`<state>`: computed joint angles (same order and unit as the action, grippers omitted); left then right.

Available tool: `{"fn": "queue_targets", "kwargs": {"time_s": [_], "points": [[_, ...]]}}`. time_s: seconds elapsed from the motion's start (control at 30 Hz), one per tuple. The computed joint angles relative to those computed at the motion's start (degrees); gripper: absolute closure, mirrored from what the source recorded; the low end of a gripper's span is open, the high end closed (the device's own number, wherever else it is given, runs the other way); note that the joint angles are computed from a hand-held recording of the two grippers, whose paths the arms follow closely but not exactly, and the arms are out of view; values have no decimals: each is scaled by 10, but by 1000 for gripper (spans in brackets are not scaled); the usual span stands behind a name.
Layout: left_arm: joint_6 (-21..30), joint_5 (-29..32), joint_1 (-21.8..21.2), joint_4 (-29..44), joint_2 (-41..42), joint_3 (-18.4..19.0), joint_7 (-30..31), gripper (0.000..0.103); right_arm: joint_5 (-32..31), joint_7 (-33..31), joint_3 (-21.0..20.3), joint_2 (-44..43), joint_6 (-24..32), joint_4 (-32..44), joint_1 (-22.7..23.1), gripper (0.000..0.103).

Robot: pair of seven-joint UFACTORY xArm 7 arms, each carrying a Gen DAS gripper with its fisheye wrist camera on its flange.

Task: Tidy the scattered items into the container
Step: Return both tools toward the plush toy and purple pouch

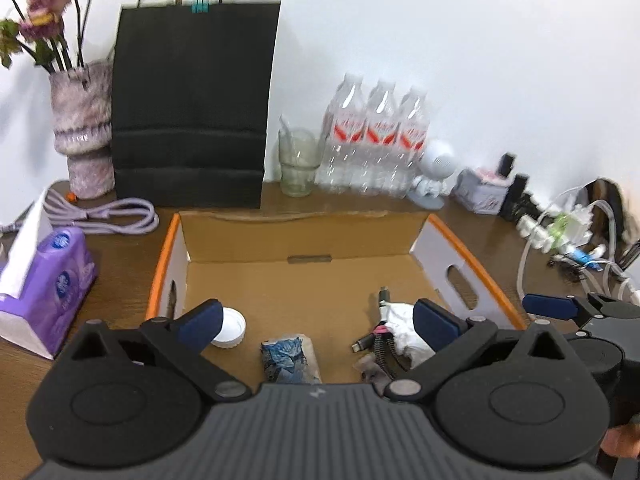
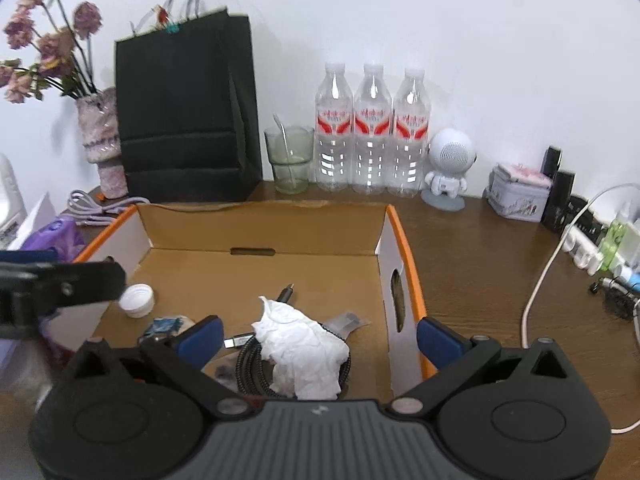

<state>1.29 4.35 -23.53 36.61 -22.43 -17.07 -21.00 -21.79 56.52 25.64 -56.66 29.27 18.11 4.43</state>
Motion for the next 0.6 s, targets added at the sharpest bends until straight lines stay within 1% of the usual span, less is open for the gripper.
{"fn": "queue_targets", "kwargs": {"time_s": [0.03, 0.1, 0.2, 0.27, 0.37, 0.43, 0.53, 0.6], "points": [[-6, -7, -23, -22, -25, 24, 13, 0, 2, -3, -1, -21, 13, -5, 13, 0], [-15, -16, -52, -62, -72, 54, 33, 0, 9, -8, 1, -71, 46, -18, 44, 0], [-19, -28, -85, -129, -152, 93, 59, 0, 28, -11, 11, -147, 101, -39, 104, 0], [-8, -35, -97, -173, -209, 112, 74, 0, 43, -9, 25, -190, 143, -52, 147, 0], [16, -42, -96, -231, -287, 124, 90, 0, 71, 6, 54, -233, 204, -66, 213, 0], [44, -46, -85, -269, -338, 119, 91, 0, 90, 27, 76, -250, 244, -74, 256, 0], [84, -48, -86, -311, -394, 115, 100, 0, 116, 78, 114, -255, 296, -82, 311, 0], [102, -53, -93, -335, -421, 108, 95, 0, 123, 114, 132, -242, 316, -83, 335, 0]]}}
